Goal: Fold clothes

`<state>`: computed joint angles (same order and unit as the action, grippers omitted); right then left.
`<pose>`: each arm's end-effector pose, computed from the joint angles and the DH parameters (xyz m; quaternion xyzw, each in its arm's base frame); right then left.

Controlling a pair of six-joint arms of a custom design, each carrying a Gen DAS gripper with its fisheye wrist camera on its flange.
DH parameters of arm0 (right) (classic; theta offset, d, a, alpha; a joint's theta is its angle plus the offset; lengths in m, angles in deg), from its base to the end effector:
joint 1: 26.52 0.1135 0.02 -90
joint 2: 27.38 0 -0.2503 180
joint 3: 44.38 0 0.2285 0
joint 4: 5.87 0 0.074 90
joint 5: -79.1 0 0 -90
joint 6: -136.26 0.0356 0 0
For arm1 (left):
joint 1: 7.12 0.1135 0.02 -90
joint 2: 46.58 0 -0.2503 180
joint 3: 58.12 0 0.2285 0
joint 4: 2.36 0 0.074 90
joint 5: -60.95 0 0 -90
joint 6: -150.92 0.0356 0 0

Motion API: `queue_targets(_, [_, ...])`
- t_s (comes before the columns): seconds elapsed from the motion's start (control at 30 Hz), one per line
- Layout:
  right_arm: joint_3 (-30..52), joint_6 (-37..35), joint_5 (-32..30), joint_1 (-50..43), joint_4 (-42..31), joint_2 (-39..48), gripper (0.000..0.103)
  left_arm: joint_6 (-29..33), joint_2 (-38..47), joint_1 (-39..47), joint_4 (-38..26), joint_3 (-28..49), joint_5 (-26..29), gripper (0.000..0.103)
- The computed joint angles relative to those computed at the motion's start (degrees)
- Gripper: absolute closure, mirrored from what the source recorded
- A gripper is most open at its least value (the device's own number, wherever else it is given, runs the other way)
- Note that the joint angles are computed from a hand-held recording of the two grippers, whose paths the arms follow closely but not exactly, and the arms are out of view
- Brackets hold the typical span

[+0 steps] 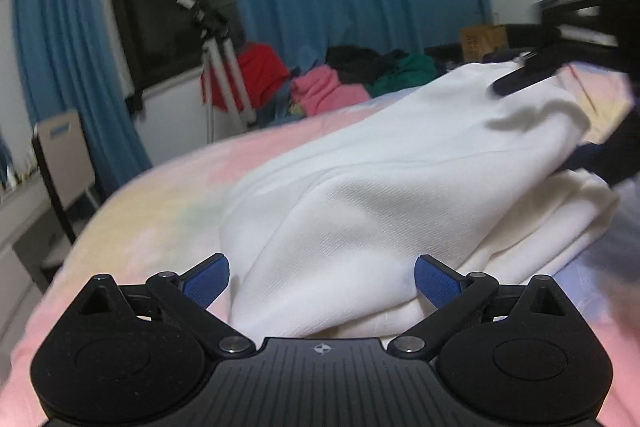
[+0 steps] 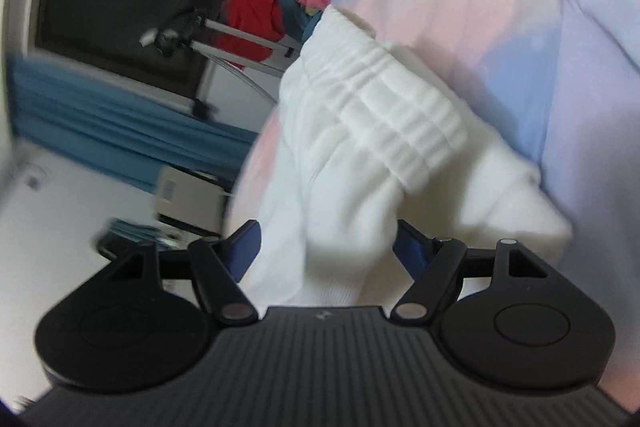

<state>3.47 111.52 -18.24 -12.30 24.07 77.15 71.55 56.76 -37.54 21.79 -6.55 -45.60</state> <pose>0.2954 0.0796 0.1157 0.3358 0.7813 0.3765 0.3676 0.2767 -0.1507 0.1274 0.2270 0.8189 0.0332 0.5260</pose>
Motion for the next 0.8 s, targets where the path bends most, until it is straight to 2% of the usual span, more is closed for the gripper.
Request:
queue_targets(0.03, [2.40, -2.01, 1.94, 0.50, -3.21, 0.60, 0.038, 1.32, 0.32, -0.49, 1.92, -0.77, 0.25, 0.003])
queue_targets(0.07, [4.47, -3.68, 3.64, 0.85, -5.61, 1.39, 0.040, 2.49, 0.85, -0.89, 3.69, -1.28, 0.58, 0.003])
queue_targets(0.1, [5.25, -4.33, 4.64, 0.88, -5.53, 2.42, 0.041, 3.35, 1.78, -1.11, 5.07, -1.26, 0.88, 0.003])
queue_targets(0.17, [4.75, -5.00, 8.03, 1.65, -2.91, 3.30, 0.055, 4.56, 4.33, -1.52, 6.52, 0.02, 0.00, 0.003])
queue_targets(0.27, [3.78, -11.60, 14.74, 4.67, -2.89, 0.02, 0.070, 4.60, 7.68, -1.66, 7.14, 2.67, -1.82, 0.002])
queue_targets(0.33, [3.06, -17.20, 19.28, 6.91, -2.44, -2.65, 0.070, 1.76, 8.09, -1.16, 6.14, 3.89, -2.73, 0.002])
queue_targets(0.4, [0.48, -19.86, 22.30, 8.09, 0.92, -4.39, 0.071, -2.29, 6.40, -0.16, 5.43, 3.09, -3.06, 0.002])
queue_targets(0.5, [-2.17, -21.89, 25.93, 8.31, 2.37, -5.42, 0.071, -9.27, 2.76, 2.57, -0.37, 2.96, -0.43, 0.000])
queue_targets(0.57, [-2.14, -16.90, 23.23, 6.36, -0.30, -4.03, 0.070, -13.45, 0.73, 4.59, -4.90, 3.54, 1.98, 0.000])
queue_targets(0.7, [-1.41, -8.81, 17.11, 2.32, -4.99, -0.79, 0.063, -17.26, -0.53, 7.23, -10.26, 4.67, 5.01, 0.000])
queue_targets(0.8, [-1.07, -9.60, 17.67, 2.91, -6.55, -1.57, 0.058, -18.53, -2.26, 8.69, -11.56, 3.89, 6.52, 0.000])
